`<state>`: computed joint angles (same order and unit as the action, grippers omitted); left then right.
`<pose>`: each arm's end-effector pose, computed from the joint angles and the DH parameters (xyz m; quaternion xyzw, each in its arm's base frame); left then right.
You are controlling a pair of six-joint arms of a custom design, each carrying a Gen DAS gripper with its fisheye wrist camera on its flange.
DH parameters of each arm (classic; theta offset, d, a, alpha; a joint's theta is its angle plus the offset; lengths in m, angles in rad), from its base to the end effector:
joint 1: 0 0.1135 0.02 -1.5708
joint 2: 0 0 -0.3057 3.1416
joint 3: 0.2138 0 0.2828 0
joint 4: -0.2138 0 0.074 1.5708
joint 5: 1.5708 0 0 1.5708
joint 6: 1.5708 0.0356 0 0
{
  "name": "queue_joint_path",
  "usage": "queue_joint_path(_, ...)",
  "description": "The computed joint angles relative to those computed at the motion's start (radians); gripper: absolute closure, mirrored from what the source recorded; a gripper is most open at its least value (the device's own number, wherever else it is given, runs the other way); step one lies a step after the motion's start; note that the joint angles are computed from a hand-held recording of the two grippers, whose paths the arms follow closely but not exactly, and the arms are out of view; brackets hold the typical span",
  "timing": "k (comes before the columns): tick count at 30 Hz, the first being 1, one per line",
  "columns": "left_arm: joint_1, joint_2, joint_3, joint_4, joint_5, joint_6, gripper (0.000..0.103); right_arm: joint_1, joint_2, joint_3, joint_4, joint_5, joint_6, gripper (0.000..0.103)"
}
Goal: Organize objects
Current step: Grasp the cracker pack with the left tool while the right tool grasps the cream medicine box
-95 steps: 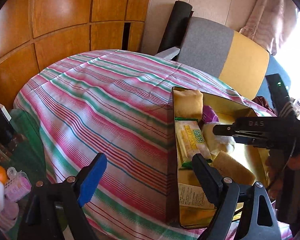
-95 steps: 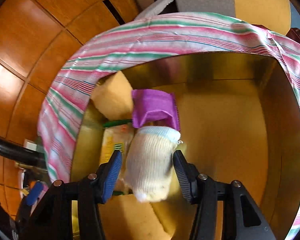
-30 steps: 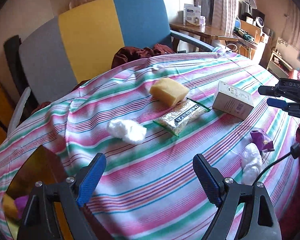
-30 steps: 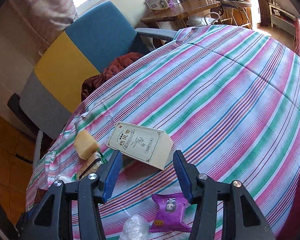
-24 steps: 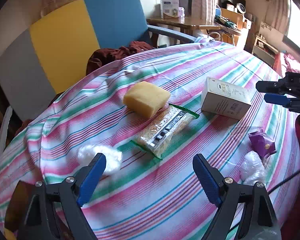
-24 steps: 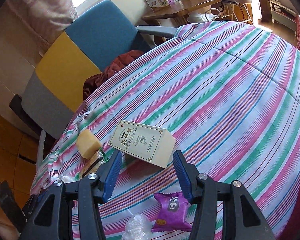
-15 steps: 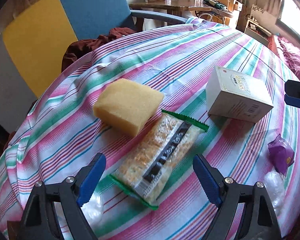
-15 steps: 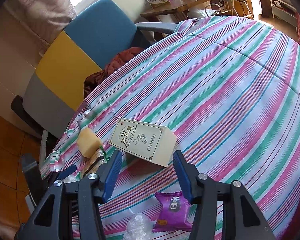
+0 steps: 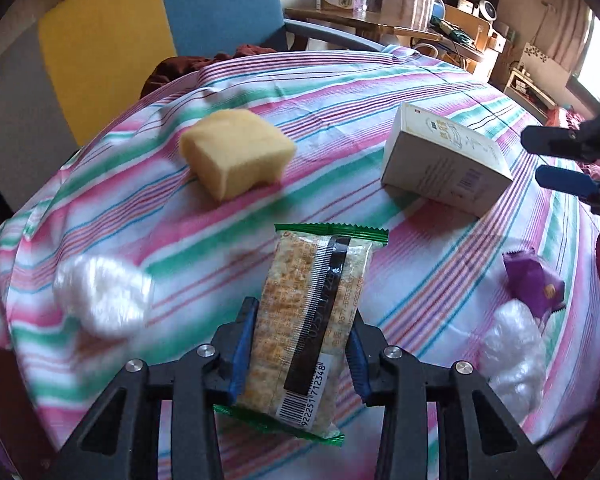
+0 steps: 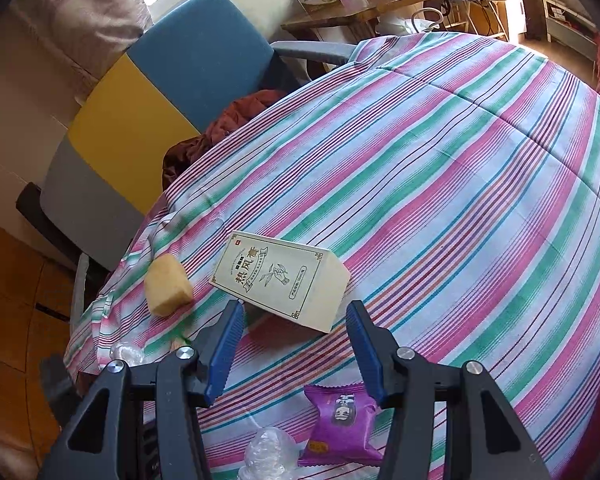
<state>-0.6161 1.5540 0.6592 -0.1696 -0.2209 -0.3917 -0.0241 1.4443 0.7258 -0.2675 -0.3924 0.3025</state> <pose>0.2390 -0.1597 0.1460 0.0803 0.9593 -0.0268 0.2696 0.2882 0.0067 0.1909 0.0973 0.9358 0.2241 0.2541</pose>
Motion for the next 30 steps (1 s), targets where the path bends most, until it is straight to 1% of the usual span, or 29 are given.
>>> queue_joint_path(3, -0.081, -0.099, -0.106, 0.015, -0.063, -0.119, 0.062, 0.005, 0.004, 0.002, -0.004, 0.014, 0.001, 0.049)
queue_joint_path(6, -0.155, -0.168, -0.186, 0.037, -0.128, -0.2, 0.062, 0.013, 0.003, 0.002, -0.008, 0.024, -0.006, 0.049)
queue_joint_path(9, -0.227, -0.202, -0.248, 0.077, -0.206, -0.232, 0.062, 0.028, 0.007, 0.005, -0.015, 0.037, -0.02, 0.049)
queue_joint_path(10, -0.238, -0.21, -0.261, 0.087, -0.216, -0.239, 0.062, 0.036, 0.012, 0.007, -0.017, 0.044, -0.025, 0.049)
queue_joint_path(13, -0.212, -0.221, -0.275, 0.119, -0.185, -0.226, 0.062, 0.059, 0.018, 0.006, -0.013, 0.071, -0.046, 0.049)
queue_joint_path(16, -0.193, -0.197, -0.28, 0.167, -0.173, -0.202, 0.062, 0.1, 0.033, 0.018, -0.027, 0.126, -0.082, 0.048)
queue_joint_path(17, -0.195, -0.197, -0.279, 0.167, -0.176, -0.203, 0.062, 0.118, 0.037, 0.026, -0.033, 0.148, -0.109, 0.047)
queue_joint_path(18, -0.197, -0.198, -0.281, 0.169, -0.177, -0.204, 0.062, 0.137, 0.042, 0.036, -0.035, 0.176, -0.137, 0.043)
queue_joint_path(22, -0.187, -0.207, -0.299, 0.197, -0.163, -0.203, 0.062, 0.2, 0.092, 0.127, -0.08, 0.276, -0.327, 0.03)
queue_joint_path(25, -0.184, -0.215, -0.307, 0.206, -0.156, -0.204, 0.062, 0.228, 0.185, 0.248, -0.185, 0.289, -0.47, 0.023)
queue_joint_path(26, -0.184, -0.218, -0.309, 0.208, -0.154, -0.206, 0.062, 0.239, 0.219, 0.289, -0.222, 0.301, -0.512, 0.023)
queue_joint_path(28, -0.177, -0.224, -0.316, 0.217, -0.143, -0.205, 0.062, 0.266, 0.273, 0.342, -0.255, 0.357, -0.575, 0.021)
queue_joint_path(30, -0.173, -0.227, -0.32, 0.222, -0.138, -0.205, 0.062, 0.277, 0.337, 0.402, -0.3, 0.36, -0.619, 0.02)
